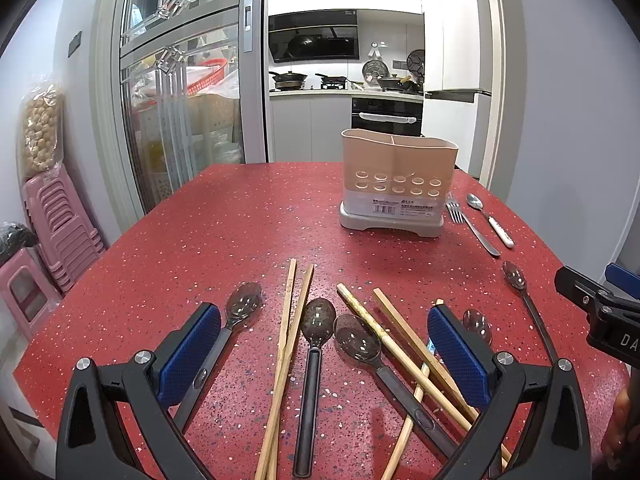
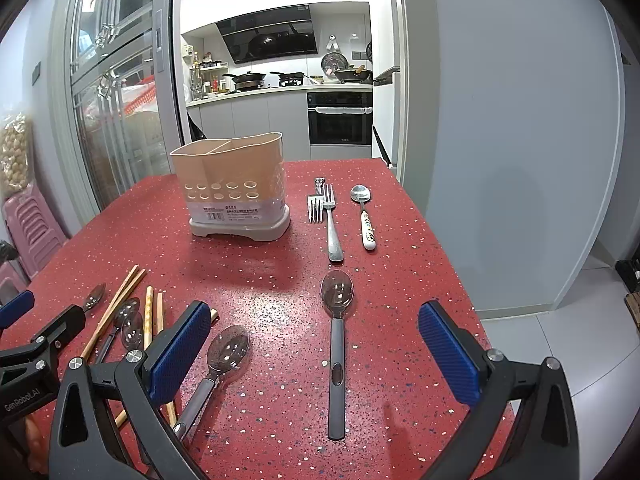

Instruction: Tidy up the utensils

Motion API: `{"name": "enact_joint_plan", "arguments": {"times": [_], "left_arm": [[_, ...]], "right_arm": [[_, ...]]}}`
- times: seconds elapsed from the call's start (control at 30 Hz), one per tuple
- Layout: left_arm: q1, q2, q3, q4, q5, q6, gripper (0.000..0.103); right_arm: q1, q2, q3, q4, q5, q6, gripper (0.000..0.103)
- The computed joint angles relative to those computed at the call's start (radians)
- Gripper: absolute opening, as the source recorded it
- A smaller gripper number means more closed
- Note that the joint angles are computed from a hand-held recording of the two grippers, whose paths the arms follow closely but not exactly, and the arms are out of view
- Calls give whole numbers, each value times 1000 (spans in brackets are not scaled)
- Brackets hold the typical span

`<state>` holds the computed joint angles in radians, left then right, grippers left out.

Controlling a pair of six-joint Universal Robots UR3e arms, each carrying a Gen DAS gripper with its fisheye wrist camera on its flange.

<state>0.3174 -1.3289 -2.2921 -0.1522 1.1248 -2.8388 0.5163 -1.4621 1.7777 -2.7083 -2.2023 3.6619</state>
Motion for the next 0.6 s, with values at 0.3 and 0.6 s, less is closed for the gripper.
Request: {"name": "enact_joint_plan", "arguments": {"times": [0.3,0.6], "left_arm": [[1,4,-1,-3,-1,2,103],[2,4,-1,-3,-3,3,103]], "right_arm": [[-1,2,4,-5,1,2,103],[-2,2,2,-3,2,2,103]]}}
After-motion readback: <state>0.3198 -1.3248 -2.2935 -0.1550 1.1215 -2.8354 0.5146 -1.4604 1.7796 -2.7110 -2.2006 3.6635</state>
